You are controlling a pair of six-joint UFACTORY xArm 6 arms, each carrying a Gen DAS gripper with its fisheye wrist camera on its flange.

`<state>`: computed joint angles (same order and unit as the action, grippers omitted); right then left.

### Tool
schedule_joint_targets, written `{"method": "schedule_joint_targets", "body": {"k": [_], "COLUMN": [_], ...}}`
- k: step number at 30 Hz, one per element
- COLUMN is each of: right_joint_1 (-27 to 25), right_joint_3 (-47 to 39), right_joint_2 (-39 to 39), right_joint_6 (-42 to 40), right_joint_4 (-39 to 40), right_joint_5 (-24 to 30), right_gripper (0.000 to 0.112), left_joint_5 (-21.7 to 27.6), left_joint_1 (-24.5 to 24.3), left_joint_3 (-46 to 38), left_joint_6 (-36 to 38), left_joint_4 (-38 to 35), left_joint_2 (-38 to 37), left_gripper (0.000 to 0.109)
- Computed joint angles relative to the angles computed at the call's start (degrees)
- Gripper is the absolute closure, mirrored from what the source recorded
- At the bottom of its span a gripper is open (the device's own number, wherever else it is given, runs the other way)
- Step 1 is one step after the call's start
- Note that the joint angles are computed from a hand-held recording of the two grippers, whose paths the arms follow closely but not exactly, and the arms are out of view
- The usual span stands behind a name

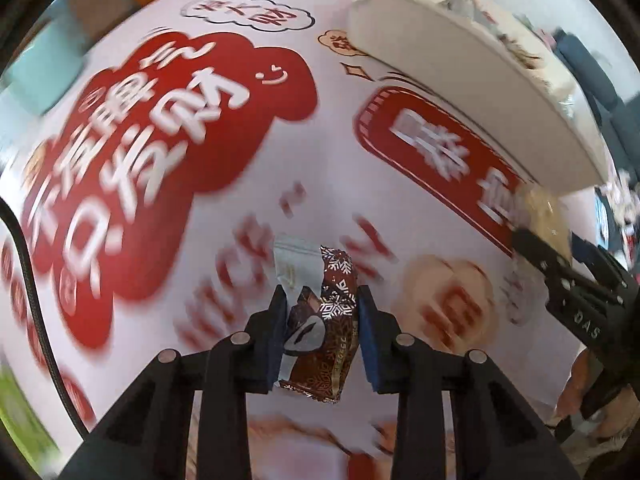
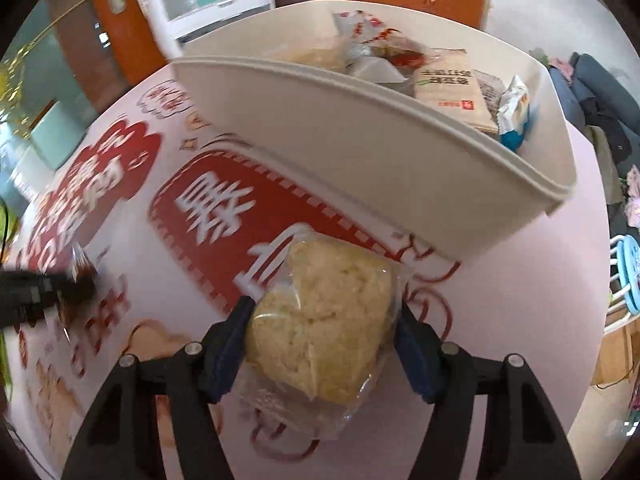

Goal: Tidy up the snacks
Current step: 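Drop the brown packet into the bin with the left gripper while the right drops the cracker bag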

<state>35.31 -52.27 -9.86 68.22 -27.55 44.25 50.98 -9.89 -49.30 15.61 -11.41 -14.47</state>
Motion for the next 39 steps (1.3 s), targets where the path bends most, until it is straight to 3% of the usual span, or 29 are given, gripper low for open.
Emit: {"method": "schedule_joint_targets", "body": {"k": [3, 6, 9, 14, 19, 22, 27, 31, 36, 37, 39], "right_joint_1": [1.67, 2.71, 3.76, 4.46, -1.53, -9.63, -22.15, -28.05, -31.37, -31.78, -32.57], "right_joint_3": [1.06, 1.35, 0.95, 0.51, 2.83, 4.51, 4.02, 0.23, -4.71, -6.07, -8.88], "right_joint_2": [-4.87, -10.09, -14.69, -21.22, -26.35, -27.71, -24.87, -19.32, -13.04, -11.75, -8.87], "right_joint_6": [0.76, 1.24, 1.19, -1.12, -6.54, -15.18, -39.07, -58.03, -71.54, -73.42, -77.32], "right_joint_4": [-2.69, -6.28, -10.35, -16.29, -16.21, -9.9, 10.84, 28.37, 40.52, 42.16, 45.21], "right_joint_5": [-0.13, 0.27, 1.91, 4.08, -2.21, -10.93, -21.16, -23.3, -21.23, -20.0, -17.53], "right_gripper": [0.045, 0.045, 0.045, 0.045, 0.045, 0.045, 0.045, 0.045, 0.044, 0.043, 0.043], "left_joint_5": [-0.32, 0.03, -3.31, -5.99, -5.02, -2.81, 2.46, 6.66, 9.63, 9.83, 7.94], "left_joint_1": [-3.48, -5.58, -8.47, -11.95, -17.0, -20.67, -25.74, -28.03, -28.86, -28.83, -28.14], "left_joint_3": [7.39, 6.75, 1.33, -5.19, -13.55, -20.65, -35.38, -46.15, -56.36, -57.62, -57.31], "left_joint_6": [-11.37, -16.82, -21.78, -28.82, -39.67, -48.71, -59.54, -64.62, -67.4, -67.52, -67.05], "left_joint_4": [5.46, 7.41, 12.5, 13.43, 20.54, 27.42, 34.52, 37.28, 38.64, 38.32, 35.49], "left_joint_2": [-12.21, -17.32, -16.19, -16.03, -10.59, -4.77, 8.01, 17.1, 26.32, 27.48, 28.06], "left_gripper": [0.078, 0.078, 0.078, 0.078, 0.078, 0.078, 0.078, 0.078, 0.077, 0.071, 0.033]}}
